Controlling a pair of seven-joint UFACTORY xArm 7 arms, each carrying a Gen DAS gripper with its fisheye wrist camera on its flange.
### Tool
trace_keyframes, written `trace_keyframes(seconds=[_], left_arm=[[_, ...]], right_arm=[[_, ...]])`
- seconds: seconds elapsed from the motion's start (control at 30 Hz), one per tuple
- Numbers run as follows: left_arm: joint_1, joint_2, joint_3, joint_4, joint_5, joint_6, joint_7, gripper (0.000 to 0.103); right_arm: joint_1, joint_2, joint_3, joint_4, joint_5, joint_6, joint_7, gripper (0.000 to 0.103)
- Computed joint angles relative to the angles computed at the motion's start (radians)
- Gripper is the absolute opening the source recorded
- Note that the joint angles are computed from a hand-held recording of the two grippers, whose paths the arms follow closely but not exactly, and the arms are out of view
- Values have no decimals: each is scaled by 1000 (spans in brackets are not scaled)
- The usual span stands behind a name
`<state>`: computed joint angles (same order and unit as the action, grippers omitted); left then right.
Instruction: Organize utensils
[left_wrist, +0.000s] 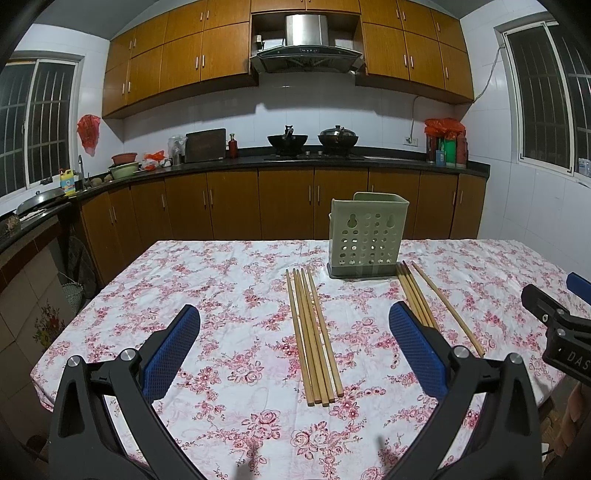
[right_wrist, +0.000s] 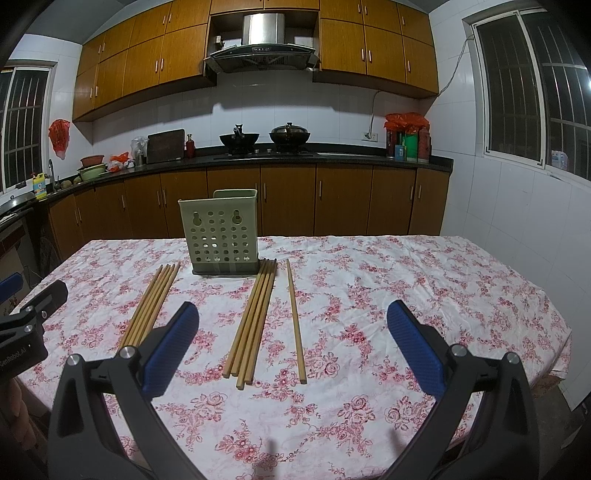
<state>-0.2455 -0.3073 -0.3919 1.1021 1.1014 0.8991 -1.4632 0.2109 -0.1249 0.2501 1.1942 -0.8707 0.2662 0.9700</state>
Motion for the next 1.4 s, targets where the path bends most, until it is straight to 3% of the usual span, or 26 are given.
trace_keyframes(seconds=[1.2,1.4], left_arm=[[-2,5,12,-12,-21,3,4,101],[-2,27,47,1,-90,-2,46,101]], right_arm=[[10,28,-14,16,21,17,-16,99],[44,106,-58,82,160,56,-141,99]])
